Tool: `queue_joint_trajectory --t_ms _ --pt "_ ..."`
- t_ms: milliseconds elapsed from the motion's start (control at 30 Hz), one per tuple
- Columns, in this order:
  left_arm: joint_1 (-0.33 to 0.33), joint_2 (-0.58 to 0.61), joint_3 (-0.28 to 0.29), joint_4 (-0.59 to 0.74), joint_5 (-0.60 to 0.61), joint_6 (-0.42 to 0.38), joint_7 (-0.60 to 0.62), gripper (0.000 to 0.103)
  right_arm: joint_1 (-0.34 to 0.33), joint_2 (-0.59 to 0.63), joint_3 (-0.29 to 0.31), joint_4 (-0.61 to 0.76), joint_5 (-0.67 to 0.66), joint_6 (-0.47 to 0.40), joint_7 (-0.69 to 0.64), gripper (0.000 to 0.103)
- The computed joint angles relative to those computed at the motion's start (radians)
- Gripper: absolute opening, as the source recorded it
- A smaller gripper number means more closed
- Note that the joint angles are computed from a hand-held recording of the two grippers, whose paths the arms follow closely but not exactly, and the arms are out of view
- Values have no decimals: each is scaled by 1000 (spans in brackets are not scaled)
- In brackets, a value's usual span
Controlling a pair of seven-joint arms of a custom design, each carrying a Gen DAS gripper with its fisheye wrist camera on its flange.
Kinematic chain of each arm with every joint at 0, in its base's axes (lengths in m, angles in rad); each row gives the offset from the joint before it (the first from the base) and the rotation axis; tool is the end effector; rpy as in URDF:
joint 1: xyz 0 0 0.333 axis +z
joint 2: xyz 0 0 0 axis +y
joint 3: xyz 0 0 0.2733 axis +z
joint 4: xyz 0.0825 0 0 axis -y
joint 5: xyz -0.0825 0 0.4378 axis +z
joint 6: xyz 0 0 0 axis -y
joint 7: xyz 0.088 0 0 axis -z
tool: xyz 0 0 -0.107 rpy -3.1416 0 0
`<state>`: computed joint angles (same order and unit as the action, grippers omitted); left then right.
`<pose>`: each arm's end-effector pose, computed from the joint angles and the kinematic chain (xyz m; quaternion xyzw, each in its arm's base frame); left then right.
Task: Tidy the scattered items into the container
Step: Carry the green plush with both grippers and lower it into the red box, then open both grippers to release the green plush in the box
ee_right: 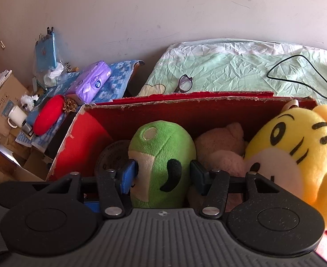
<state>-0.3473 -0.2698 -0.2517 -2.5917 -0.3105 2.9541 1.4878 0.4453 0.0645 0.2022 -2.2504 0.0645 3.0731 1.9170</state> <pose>0.4390 -0.2702 0.3404 -0.5860 0.7484 -0.2958 0.0949 0.4941 0.3666 0.3480 -0.7286 0.5759 -0.0863 0.3607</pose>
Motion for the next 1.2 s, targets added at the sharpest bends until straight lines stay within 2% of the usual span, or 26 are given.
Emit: queue_joint_trajectory --t_ms 133,200,267,467,567,667,733,867,933,967,1200 --pt "-23 21 28 17 -50 -15 40 54 11 13 -22 -5 -77 39 85 57" --pt "-19 23 25 18 -55 -26 45 53 23 13 -40 -7 -155 41 135 58" --pt "-16 25 23 16 -59 -27 49 52 16 10 -32 -6 -170 31 133 59" --pt "-11 18 22 6 -75 -24 57 53 -43 -3 50 -12 94 17 -67 60" --pt "-11 10 21 0 -75 -22 59 52 -28 -26 41 -19 173 -7 -114 61" --pt "-19 -9 26 -16 -84 -11 70 50 -6 -54 29 -35 316 -19 -212 59" --pt "-41 -25 42 -28 -114 3 97 48 13 -72 9 -47 328 -34 -215 51" --pt "-107 -42 90 -38 -196 13 197 48 52 -95 -21 -68 362 -51 -237 44" --pt "-80 -23 62 -20 -171 -3 187 47 62 -88 -30 -60 363 -71 -239 38" --pt "-62 -17 44 -14 -151 -8 170 47 66 -85 -31 -58 374 -73 -245 37" --pt "-48 -27 27 -24 -151 -6 138 47 90 -135 -45 -112 462 -39 -279 37"
